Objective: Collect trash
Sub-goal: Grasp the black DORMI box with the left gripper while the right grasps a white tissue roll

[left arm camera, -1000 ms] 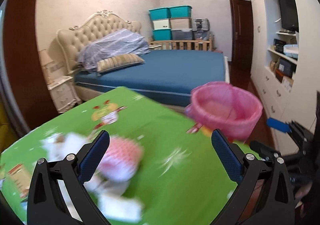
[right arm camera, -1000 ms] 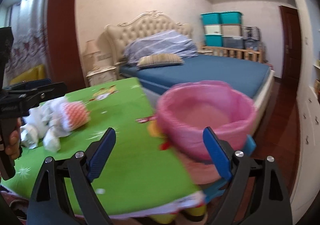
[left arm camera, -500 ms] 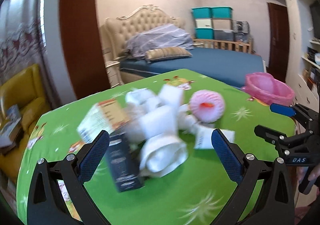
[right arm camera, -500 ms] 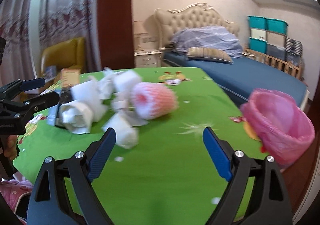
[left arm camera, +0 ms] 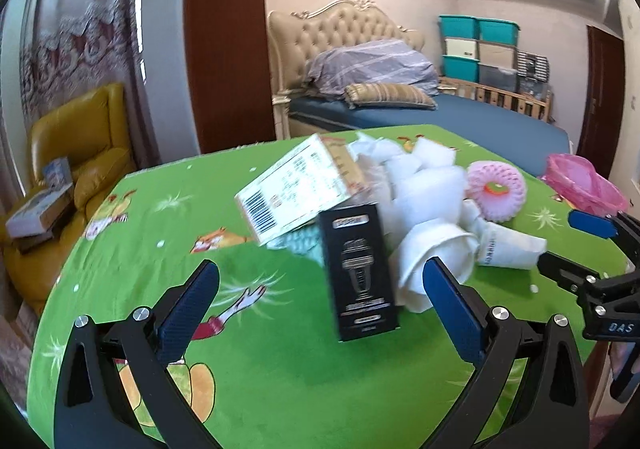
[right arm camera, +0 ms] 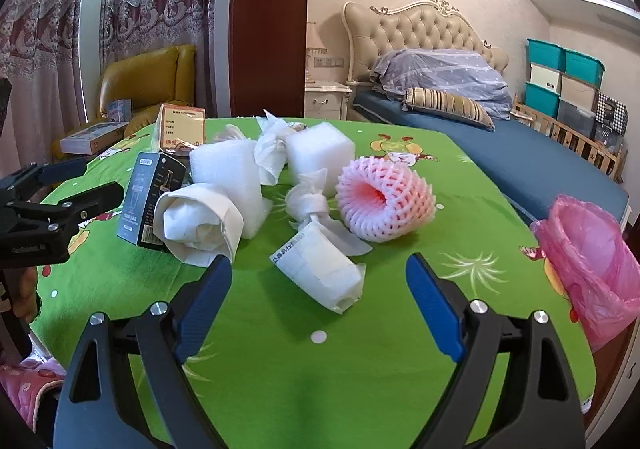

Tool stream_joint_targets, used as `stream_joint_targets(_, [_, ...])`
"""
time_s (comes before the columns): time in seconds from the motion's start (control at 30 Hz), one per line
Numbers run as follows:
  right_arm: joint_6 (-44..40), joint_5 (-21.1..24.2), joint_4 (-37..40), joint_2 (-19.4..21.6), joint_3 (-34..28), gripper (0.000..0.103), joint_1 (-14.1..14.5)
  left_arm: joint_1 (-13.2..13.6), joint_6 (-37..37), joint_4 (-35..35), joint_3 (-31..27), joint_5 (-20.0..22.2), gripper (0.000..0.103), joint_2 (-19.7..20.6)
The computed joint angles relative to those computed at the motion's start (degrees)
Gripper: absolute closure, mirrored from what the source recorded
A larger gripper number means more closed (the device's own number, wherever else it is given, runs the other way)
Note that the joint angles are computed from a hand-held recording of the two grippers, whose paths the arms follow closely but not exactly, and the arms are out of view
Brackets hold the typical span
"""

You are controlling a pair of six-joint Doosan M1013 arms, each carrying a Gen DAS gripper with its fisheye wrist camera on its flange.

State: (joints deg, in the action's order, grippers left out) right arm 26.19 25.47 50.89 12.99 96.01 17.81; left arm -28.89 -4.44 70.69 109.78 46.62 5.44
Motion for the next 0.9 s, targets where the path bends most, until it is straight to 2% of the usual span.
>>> stream_joint_targets(0.23, [-0.55,0.42,1.05,0.45,-0.12,0.017,-0.01,0.87,-1.71,-1.15,0.71,0.14,0.007,-0.28])
stream_joint_targets(0.5, [-2.63,2.29,3.57,0.95,0.15,0.017,-0.56,1.85,-0.33,-4.25,-1.05,-2.85,0.007,0.63])
stream_joint_targets(0.57, [-2.97,2.69,4.09,0.95,0.17,0.017,-0.63,1.60,1.09,-3.80,-2.33,-0.78,0.008,1.78])
stream_joint_targets(0.6, [-3.20,2.79,4.30,0.93,0.20,0.017,-0.65,1.72,1.84,-4.05,-2.81,-0.48,0.010,2.24])
stream_joint_targets(0.67, [-3.77,3.01,4.54,0.86,0.24,0.017,-0.65,2.45,3.91,-5.97,-3.67,-1.56,0.021,3.04])
stream_joint_targets(0.8, [-4.69,3.20,4.48,0.73,0.18,0.017,-0.33,4.45,6.92,-10.58,-3.56,-6.92,0.058,2.85])
stream_joint_targets(0.9, [-5.13,2.98,3.74,0.80,0.01,0.017,0.15,3.46,7.08,-8.24,-2.67,-5.87,0.059,2.14])
